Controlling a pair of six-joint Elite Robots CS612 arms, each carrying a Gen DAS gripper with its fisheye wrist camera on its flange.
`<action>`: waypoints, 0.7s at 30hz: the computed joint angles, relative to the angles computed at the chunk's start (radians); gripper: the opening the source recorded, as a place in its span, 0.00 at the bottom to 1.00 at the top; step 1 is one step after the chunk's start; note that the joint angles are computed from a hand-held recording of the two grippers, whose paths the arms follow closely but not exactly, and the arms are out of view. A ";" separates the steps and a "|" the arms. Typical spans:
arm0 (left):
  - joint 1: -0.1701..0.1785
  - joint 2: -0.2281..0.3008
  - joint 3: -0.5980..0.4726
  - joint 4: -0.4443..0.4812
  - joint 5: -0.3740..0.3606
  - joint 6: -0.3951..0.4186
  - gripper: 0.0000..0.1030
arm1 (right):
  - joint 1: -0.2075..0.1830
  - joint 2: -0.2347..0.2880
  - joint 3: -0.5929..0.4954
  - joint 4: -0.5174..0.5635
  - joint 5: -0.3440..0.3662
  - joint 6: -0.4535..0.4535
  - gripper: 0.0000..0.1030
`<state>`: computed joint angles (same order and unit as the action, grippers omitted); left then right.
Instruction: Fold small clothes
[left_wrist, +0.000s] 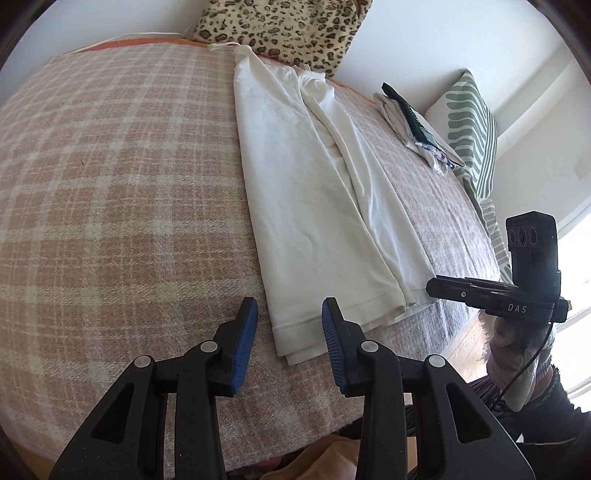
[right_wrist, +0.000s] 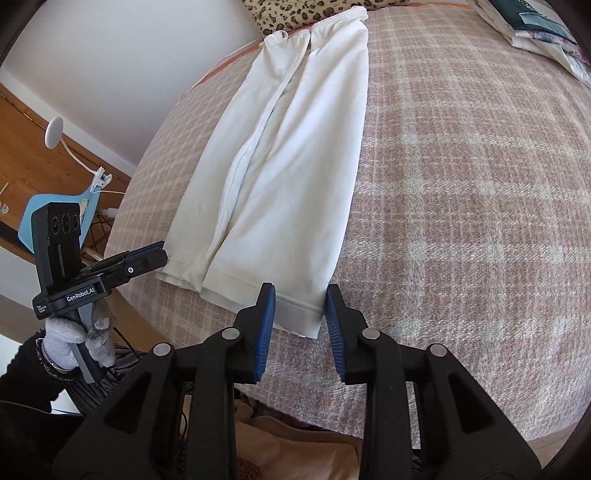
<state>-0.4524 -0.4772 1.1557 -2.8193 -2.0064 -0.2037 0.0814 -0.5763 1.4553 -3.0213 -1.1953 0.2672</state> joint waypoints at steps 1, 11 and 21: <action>0.000 -0.001 0.001 0.000 0.001 0.000 0.31 | -0.001 0.000 0.003 -0.004 0.003 -0.001 0.28; 0.010 0.011 -0.012 0.014 -0.048 -0.028 0.05 | -0.003 0.014 -0.013 -0.019 0.034 0.030 0.25; 0.026 0.024 -0.025 -0.045 -0.156 -0.146 0.04 | -0.058 0.052 -0.006 -0.158 0.252 0.267 0.08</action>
<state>-0.4263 -0.4533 1.1307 -2.8644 -2.1624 -0.3492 0.0233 -0.5241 1.4497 -3.1794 -0.9434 0.5341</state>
